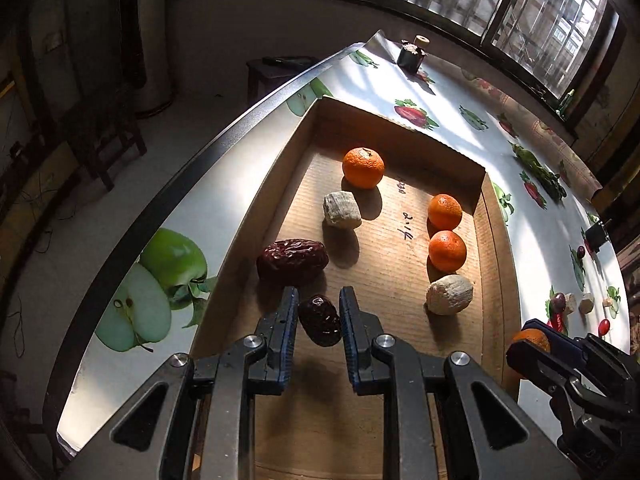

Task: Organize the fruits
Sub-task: 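Carry the date and orange into the cardboard box and open both grippers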

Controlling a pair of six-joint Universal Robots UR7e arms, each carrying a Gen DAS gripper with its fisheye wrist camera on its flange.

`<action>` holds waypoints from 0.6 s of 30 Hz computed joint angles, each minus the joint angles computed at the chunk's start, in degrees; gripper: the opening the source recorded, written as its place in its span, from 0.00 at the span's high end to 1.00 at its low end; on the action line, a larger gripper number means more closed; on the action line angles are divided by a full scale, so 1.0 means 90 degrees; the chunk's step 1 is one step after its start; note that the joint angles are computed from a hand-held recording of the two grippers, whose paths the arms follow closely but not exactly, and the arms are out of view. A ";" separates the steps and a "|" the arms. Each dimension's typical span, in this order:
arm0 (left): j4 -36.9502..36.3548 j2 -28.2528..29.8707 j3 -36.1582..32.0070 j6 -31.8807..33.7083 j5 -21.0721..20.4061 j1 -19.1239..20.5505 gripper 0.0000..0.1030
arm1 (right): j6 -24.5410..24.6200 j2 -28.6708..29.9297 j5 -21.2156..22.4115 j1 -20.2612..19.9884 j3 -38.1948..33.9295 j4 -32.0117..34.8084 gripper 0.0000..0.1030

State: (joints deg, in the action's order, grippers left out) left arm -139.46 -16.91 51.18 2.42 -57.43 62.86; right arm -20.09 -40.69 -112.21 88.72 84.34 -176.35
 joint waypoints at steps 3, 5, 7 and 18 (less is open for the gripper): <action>0.0354 0.0153 -0.0313 -0.0098 0.0004 0.0052 0.80 | 0.0027 0.0419 -0.0179 0.0028 -0.0515 0.0462 0.69; 0.0466 0.0227 -0.0445 -0.0096 -0.0029 0.0072 0.80 | 0.0063 0.0617 -0.0292 0.0031 -0.0766 0.0655 0.69; 0.0544 0.0289 -0.0533 -0.0128 0.0003 0.0073 0.80 | 0.0053 0.0764 -0.0390 0.0033 -0.0974 0.0786 0.69; -0.0398 -0.0053 0.0174 0.0048 0.0096 -0.0069 0.67 | -0.0488 0.0853 -0.0767 0.0184 -0.0841 -0.0043 0.67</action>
